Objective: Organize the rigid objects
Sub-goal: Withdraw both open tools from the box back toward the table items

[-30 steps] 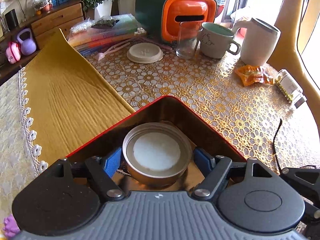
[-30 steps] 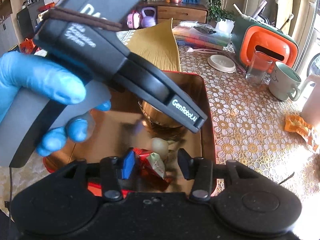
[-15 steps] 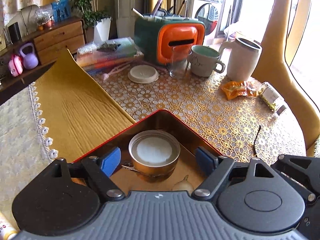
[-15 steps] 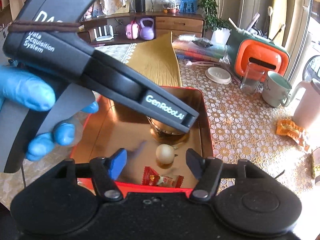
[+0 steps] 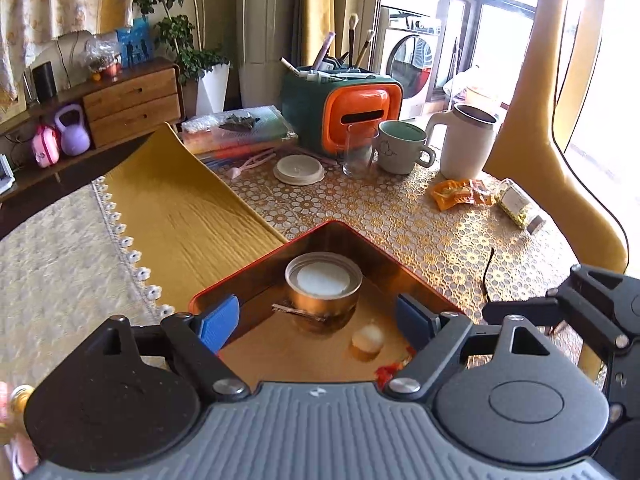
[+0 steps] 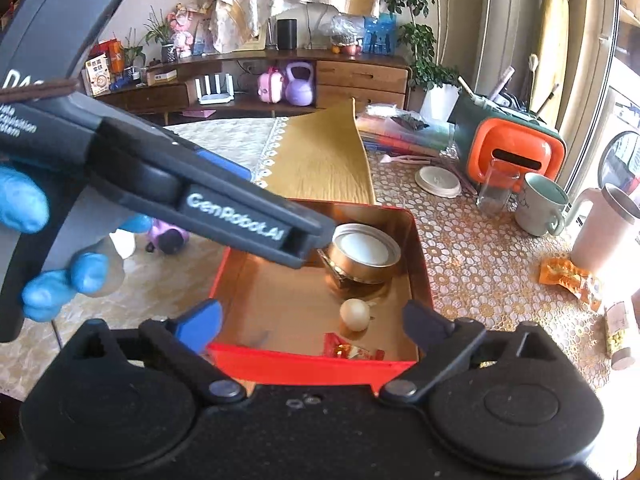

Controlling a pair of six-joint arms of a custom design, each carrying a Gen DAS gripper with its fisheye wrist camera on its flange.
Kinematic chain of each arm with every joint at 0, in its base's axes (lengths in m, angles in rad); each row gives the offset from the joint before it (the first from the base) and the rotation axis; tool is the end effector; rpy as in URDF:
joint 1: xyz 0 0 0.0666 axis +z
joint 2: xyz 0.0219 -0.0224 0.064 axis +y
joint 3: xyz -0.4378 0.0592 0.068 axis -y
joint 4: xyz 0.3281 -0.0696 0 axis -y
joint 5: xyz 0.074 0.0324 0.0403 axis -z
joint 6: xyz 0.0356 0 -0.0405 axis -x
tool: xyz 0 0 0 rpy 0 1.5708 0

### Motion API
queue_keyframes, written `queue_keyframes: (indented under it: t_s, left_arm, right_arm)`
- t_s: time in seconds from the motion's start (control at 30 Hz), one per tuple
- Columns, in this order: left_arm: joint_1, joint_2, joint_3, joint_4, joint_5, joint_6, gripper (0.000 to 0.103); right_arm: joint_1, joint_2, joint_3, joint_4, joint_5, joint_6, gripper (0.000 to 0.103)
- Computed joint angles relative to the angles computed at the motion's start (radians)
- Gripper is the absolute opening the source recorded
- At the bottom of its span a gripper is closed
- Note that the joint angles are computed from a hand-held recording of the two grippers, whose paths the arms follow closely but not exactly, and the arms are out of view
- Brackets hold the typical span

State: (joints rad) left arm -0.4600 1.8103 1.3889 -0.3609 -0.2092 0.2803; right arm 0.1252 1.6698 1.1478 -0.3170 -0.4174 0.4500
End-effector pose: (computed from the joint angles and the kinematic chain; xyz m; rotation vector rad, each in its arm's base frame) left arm 0.5123 -0.2460 0.3287 0.1078 2.3324 -0.1228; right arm 0.4827 0.0749 0.3165 -0.8445 2.1867 0.3436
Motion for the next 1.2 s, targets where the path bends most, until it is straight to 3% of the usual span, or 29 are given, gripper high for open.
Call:
queue_keyframes:
  t_s: [0.5, 0.63, 1.2]
  left_arm:
    - [0.012, -0.201, -0.23, 0.081, -0.034, 0.061, 0.085]
    - [0.029, -0.267, -0.298, 0.102, -0.034, 0.075, 0.096]
    - [0.15, -0.523, -0.548, 0.133, -0.053, 0.12, 0.103]
  right_arm:
    - [0.018, -0.09, -0.071, 0.008, -0.023, -0.065, 0.103]
    - [0.032, -0.11, -0.089, 0.015, -0.026, -0.075, 0.103]
    - [0.145, -0.159, -0.148, 0.037, -0.028, -0.122, 0.103]
